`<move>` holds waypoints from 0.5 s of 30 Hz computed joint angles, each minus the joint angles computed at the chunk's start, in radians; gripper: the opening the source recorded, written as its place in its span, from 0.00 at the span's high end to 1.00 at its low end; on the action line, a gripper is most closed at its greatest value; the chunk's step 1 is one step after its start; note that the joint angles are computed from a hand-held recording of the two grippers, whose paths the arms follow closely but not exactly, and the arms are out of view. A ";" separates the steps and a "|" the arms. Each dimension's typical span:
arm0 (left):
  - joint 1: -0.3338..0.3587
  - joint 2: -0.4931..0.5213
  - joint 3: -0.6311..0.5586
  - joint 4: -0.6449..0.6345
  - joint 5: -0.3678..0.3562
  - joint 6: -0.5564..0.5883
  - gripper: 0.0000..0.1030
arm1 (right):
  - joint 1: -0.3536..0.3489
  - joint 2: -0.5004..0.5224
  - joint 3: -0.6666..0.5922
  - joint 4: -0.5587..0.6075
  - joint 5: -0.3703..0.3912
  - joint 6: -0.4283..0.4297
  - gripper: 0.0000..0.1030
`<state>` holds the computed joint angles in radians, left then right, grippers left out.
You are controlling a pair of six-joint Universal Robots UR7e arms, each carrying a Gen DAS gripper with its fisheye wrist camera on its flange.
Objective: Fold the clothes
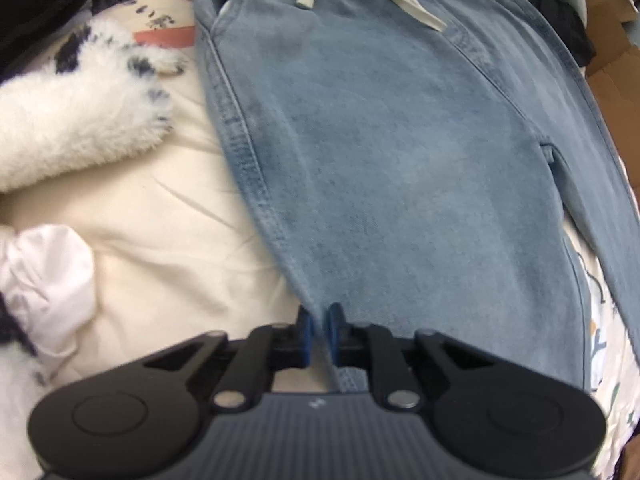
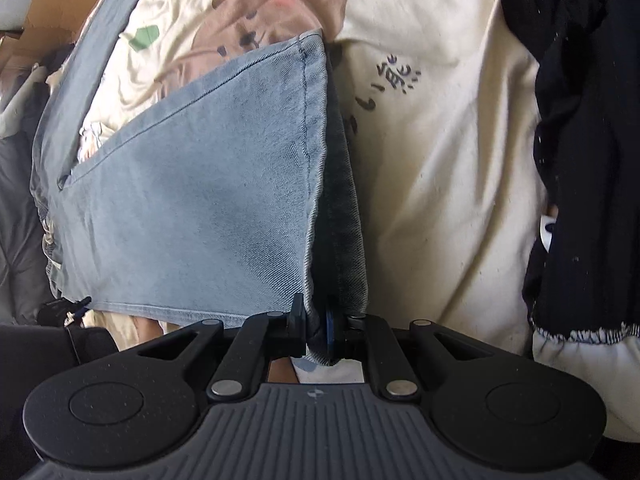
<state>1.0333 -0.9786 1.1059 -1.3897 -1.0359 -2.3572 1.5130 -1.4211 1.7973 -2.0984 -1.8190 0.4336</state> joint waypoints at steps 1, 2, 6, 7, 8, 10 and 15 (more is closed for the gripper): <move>-0.001 0.005 -0.016 0.017 -0.002 0.002 0.94 | -0.002 -0.002 0.007 -0.003 -0.002 0.002 0.93; -0.001 0.013 -0.034 0.034 -0.007 0.005 0.94 | -0.005 0.001 0.015 -0.012 -0.006 0.005 0.93; 0.014 0.021 -0.040 0.021 -0.046 0.027 0.92 | -0.022 -0.005 0.059 -0.087 -0.018 0.040 0.91; 0.018 0.018 -0.039 0.014 -0.054 0.028 0.91 | -0.018 -0.012 0.061 -0.098 -0.027 0.033 0.88; 0.020 0.017 -0.045 0.016 -0.062 0.031 0.88 | -0.012 -0.018 0.061 -0.109 -0.042 0.021 0.84; 0.023 0.022 -0.077 0.048 -0.071 0.044 0.85 | -0.001 -0.031 0.061 -0.133 -0.072 -0.006 0.69; 0.022 0.054 -0.185 0.154 -0.074 0.093 0.81 | 0.007 -0.043 0.049 -0.240 -0.118 -0.106 0.59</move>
